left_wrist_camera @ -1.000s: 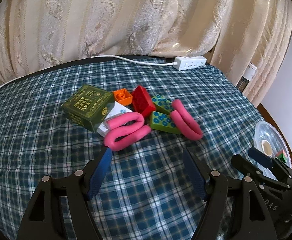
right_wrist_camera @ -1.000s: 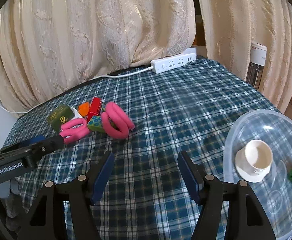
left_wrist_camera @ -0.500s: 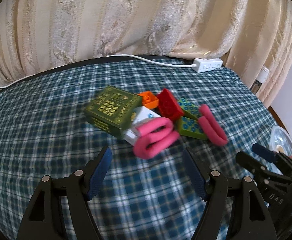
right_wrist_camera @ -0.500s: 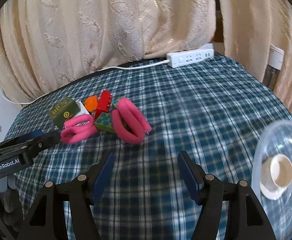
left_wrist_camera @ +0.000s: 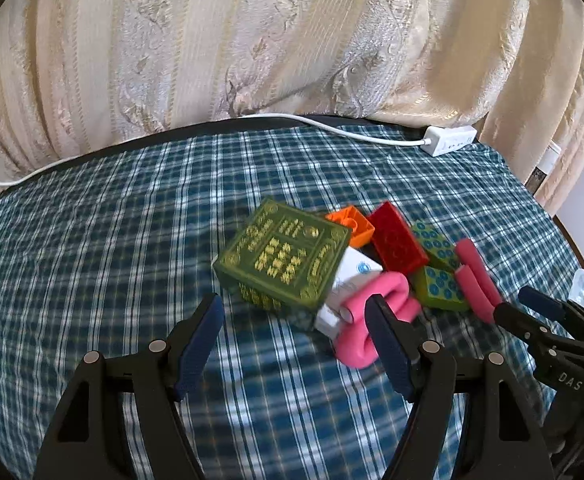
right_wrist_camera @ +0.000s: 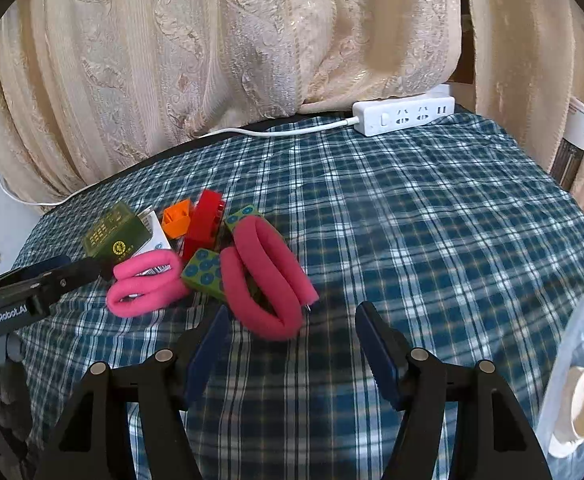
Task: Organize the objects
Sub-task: 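Grasp the green printed box with the left gripper while the right gripper grasps a pink foam loop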
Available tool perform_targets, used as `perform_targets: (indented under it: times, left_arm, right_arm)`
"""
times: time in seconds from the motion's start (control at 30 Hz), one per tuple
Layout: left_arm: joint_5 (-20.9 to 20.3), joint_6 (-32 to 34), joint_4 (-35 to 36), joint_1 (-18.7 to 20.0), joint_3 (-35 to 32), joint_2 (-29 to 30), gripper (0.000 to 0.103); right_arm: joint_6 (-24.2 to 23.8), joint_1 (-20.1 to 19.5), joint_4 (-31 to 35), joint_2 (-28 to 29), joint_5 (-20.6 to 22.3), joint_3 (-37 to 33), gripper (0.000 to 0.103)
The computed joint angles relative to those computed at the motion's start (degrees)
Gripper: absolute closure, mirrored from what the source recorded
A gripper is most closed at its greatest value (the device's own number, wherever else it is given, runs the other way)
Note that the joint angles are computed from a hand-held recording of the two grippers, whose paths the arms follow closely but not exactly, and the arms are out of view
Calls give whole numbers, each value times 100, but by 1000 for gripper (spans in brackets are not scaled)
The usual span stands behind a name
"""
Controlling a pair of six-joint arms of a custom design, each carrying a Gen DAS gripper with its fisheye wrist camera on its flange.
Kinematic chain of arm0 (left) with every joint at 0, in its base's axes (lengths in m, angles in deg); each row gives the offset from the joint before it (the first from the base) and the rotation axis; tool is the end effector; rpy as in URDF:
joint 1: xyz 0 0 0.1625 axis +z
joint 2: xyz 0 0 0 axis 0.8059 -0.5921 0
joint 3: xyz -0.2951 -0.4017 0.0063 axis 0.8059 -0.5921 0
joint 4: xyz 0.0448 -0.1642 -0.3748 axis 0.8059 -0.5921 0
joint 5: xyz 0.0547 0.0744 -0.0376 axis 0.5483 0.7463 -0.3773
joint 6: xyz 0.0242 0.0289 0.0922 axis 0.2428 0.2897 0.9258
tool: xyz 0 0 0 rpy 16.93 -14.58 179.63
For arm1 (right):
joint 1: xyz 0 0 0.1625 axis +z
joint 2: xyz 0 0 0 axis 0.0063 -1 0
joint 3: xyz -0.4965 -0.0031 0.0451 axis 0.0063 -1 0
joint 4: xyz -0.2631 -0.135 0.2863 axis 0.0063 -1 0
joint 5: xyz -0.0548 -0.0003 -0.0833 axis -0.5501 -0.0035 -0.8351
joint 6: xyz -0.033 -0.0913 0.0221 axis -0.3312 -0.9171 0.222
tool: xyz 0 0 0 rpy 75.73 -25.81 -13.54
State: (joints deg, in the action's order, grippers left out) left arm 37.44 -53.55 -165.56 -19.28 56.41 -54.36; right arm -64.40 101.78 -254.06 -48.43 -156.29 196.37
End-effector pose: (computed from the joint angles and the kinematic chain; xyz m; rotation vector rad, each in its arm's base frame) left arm -0.2891 -0.4354 0.1255 0.8469 2.4305 -0.6289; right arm 0.1370 -0.3230 0.2092 -0.0272 -2.2706 1.0697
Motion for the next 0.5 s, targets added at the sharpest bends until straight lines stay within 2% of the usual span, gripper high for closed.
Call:
perform_targets:
  times: [0.23, 0.5]
  left_arm:
    - [-78, 657, -212, 155, -258, 234, 29]
    - [-265, 853, -350, 327, -376, 373, 29]
  right_arm:
    - [-64, -202, 154, -126, 380, -55, 34]
    - [-208, -356, 451, -287, 722, -160, 33]
